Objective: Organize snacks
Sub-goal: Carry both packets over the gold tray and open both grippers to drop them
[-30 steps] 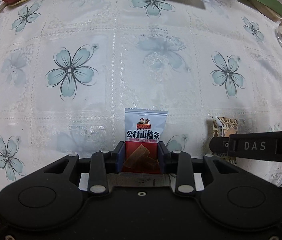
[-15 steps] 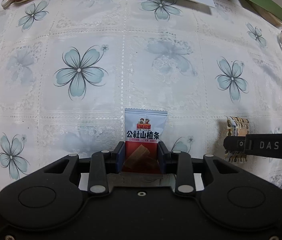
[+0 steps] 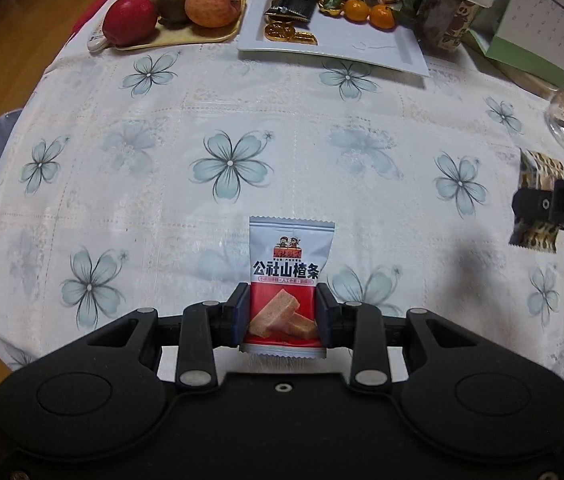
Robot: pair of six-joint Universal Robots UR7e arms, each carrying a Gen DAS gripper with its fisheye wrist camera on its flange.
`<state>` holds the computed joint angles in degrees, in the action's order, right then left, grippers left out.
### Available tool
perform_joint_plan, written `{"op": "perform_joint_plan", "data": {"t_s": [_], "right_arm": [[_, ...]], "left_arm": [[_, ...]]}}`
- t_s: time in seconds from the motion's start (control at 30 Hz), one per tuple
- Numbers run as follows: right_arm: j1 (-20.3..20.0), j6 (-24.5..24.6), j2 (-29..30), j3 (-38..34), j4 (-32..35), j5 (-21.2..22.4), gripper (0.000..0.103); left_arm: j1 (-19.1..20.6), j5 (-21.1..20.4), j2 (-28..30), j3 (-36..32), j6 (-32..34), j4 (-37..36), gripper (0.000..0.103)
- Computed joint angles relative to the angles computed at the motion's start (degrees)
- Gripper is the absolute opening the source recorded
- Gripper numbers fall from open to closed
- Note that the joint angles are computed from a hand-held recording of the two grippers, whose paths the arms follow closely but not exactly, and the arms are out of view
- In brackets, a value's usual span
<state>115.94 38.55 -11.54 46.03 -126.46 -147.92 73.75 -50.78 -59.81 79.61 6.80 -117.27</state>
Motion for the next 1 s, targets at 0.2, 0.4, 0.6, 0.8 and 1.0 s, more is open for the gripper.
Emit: {"op": "perform_joint_plan", "data": {"t_s": [0.2, 0.4, 0.6, 0.8, 1.0], "right_arm": [[2.9, 3.2, -4.1, 11.2, -3.5, 6.5, 0.033], [3.8, 12.2, -7.9, 18.0, 1.0, 17.3, 0.033], [6.0, 18.3, -9.1, 20.5, 7.4, 18.7, 0.033], [6.9, 19.5, -10.3, 22.6, 7.4, 21.0, 0.033], [7.7, 20.3, -10.3, 22.6, 9.5, 21.0, 0.034]], "left_arm": [[-1.1, 0.5, -7.2, 6.6, -2.1, 4.7, 0.042], [-0.8, -1.7, -11.7, 7.9, -6.8, 12.8, 0.042], [0.4, -2.9, -13.6, 6.9, -10.3, 18.8, 0.042], [0.6, -2.8, -14.9, 7.6, -11.9, 22.1, 0.042], [0.3, -3.0, -15.9, 9.1, -12.0, 22.9, 0.043]]}}
